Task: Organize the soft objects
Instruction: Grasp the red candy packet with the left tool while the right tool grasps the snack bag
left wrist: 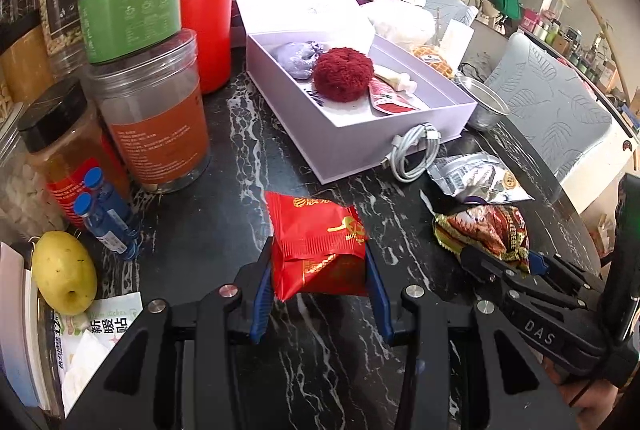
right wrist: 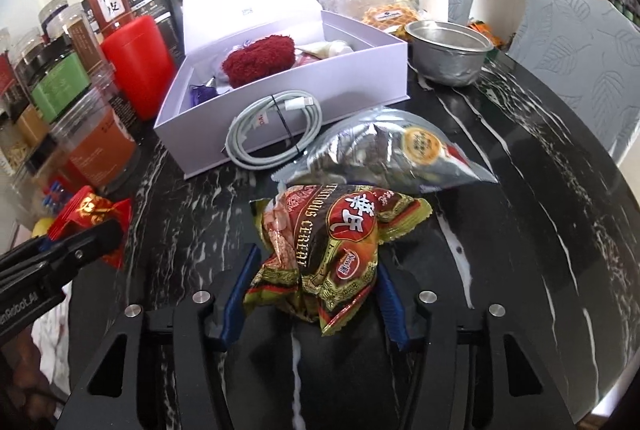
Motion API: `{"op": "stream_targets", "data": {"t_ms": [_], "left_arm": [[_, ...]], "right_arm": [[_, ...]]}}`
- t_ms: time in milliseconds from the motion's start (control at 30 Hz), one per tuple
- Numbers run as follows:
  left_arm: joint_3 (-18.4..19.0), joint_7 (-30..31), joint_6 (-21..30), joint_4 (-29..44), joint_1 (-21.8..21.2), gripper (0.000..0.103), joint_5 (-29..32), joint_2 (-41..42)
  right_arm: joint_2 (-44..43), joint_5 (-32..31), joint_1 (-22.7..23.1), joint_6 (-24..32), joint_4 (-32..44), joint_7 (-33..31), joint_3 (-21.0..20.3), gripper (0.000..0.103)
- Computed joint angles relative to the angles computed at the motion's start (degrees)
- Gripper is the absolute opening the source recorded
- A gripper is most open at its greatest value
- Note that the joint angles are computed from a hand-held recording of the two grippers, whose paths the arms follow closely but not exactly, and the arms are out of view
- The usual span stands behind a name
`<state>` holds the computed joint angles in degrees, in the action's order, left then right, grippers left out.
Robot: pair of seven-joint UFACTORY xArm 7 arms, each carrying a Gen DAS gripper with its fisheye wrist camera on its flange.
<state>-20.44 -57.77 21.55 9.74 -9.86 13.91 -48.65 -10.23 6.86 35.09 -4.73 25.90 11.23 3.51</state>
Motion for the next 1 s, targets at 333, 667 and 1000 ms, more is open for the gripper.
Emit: {"op": "stream_targets", "data": {"t_ms": [333, 667, 1000], "left_arm": [[-2.2, -1.8, 2.4, 1.0, -3.4, 0.041, -0.3, -2.3], [-4.7, -5.0, 5.8, 2.9, -6.1, 0.041, 0.5, -4.1], [-5.8, -5.7, 5.5, 6.4, -4.4, 0.041, 3.2, -4.0]], "right_arm": [[-9.1, 3.4, 9.8, -0.1, -6.8, -3.6, -10.2, 0.053], [-16.8, 1.1, 9.6, -0.4, -12.5, -2.6, -10.8, 0.046], [-23.5, -1.2, 7.8, 0.0, -13.8, -2.4, -10.6, 0.046]]}}
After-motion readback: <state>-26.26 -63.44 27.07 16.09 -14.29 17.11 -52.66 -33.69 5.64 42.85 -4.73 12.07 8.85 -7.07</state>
